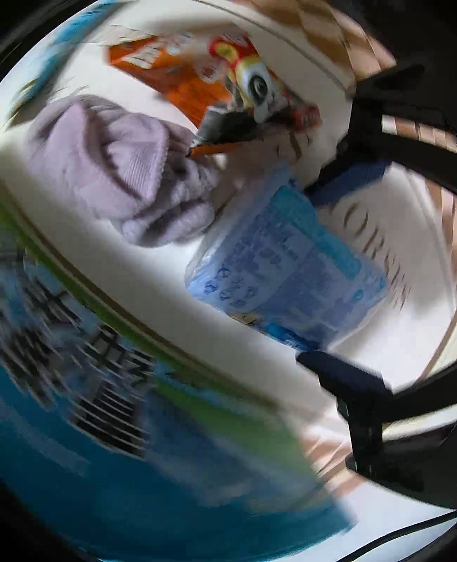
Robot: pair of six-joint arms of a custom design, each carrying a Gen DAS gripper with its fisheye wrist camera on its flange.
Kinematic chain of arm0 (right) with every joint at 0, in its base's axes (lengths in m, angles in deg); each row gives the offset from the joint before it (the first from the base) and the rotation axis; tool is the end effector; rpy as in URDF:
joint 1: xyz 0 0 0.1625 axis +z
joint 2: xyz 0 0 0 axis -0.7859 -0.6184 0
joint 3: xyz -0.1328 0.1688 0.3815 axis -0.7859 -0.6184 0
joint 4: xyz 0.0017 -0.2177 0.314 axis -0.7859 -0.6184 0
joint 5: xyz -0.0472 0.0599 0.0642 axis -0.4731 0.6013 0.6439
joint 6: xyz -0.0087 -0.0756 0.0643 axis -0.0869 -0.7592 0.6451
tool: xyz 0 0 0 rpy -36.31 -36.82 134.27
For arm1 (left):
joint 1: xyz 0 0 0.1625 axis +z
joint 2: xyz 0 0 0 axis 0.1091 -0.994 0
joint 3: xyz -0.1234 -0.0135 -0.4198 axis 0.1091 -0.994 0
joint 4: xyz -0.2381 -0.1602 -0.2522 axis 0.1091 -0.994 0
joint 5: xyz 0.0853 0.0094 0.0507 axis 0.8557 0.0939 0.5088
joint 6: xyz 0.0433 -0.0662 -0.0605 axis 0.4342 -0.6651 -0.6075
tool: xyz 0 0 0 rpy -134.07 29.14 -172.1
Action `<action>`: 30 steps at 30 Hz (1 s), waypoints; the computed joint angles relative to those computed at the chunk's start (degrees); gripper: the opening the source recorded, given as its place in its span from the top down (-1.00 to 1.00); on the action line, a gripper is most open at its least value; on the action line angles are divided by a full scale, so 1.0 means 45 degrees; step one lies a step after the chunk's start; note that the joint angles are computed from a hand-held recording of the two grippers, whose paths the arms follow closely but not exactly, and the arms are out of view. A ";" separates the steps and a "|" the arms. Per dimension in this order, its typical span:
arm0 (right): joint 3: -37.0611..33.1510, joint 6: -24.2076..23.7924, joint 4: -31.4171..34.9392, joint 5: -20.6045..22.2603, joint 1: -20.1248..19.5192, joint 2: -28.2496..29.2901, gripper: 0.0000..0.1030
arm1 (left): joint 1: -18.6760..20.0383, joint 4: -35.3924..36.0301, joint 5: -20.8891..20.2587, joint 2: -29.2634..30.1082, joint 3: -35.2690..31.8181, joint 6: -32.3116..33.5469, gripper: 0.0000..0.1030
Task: Organize soft objects
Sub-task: 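Grasp the blue-white cup pack with left tool while right tool grasps orange panda bag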
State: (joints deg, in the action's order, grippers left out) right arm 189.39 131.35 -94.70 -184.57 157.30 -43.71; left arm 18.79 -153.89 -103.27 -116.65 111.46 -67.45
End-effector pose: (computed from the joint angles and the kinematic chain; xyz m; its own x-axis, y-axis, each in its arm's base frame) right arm 0.1490 -0.2635 0.3275 -0.6945 0.4736 0.5416 0.3623 0.8806 -0.3054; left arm -0.4570 -0.4183 0.1028 0.2081 0.9776 -0.0312 0.5242 -0.0845 0.8474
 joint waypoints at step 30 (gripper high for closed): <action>0.2645 -0.0269 -0.3990 0.4083 -0.4756 -0.1074 -0.06 | 0.2684 0.3238 -0.4080 -0.0987 -0.0851 -1.0309 -0.40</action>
State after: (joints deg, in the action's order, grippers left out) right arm 201.29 130.14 -112.65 -166.20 135.90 -48.54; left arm 30.87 -139.32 -121.63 -121.09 107.63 -113.84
